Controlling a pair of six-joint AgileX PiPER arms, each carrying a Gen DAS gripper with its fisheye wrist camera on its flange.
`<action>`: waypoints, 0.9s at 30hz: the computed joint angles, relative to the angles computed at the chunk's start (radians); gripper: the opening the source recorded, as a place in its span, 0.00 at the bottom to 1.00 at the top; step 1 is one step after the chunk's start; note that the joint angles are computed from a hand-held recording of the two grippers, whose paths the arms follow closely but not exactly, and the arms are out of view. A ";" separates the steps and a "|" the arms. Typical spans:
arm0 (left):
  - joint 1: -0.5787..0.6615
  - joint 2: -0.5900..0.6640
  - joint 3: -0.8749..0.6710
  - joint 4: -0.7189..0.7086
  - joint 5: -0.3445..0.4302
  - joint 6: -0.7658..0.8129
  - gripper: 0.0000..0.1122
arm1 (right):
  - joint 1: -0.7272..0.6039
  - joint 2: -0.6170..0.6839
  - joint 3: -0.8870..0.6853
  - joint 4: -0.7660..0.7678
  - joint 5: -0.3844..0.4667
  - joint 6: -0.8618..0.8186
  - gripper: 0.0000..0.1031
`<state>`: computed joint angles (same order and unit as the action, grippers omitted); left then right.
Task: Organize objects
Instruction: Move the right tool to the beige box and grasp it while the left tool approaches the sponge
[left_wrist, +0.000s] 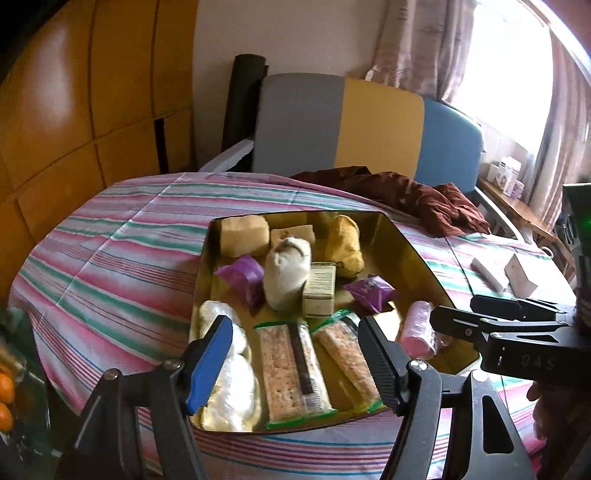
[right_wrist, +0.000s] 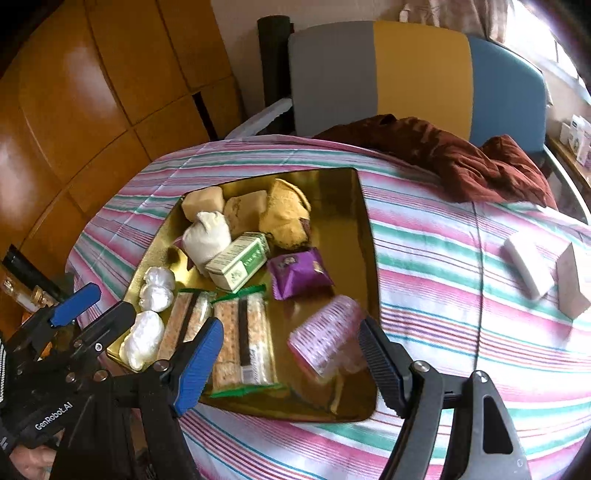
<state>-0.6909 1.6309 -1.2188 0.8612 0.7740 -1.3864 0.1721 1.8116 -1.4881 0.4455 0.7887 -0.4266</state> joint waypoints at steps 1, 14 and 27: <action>-0.005 0.004 -0.006 0.001 0.003 0.004 0.63 | -0.008 -0.005 0.008 0.000 -0.001 0.000 0.75; -0.062 0.069 -0.107 -0.027 0.031 0.099 0.64 | -0.154 -0.030 0.038 -0.013 0.002 0.010 0.75; -0.097 0.192 -0.307 -0.109 0.034 0.281 0.67 | -0.365 0.068 -0.115 -0.115 0.085 0.100 0.75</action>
<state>-0.7877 1.8226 -1.5254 0.7524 0.8081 -1.1054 -0.1931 1.8797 -1.6034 0.3306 0.8737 -0.3270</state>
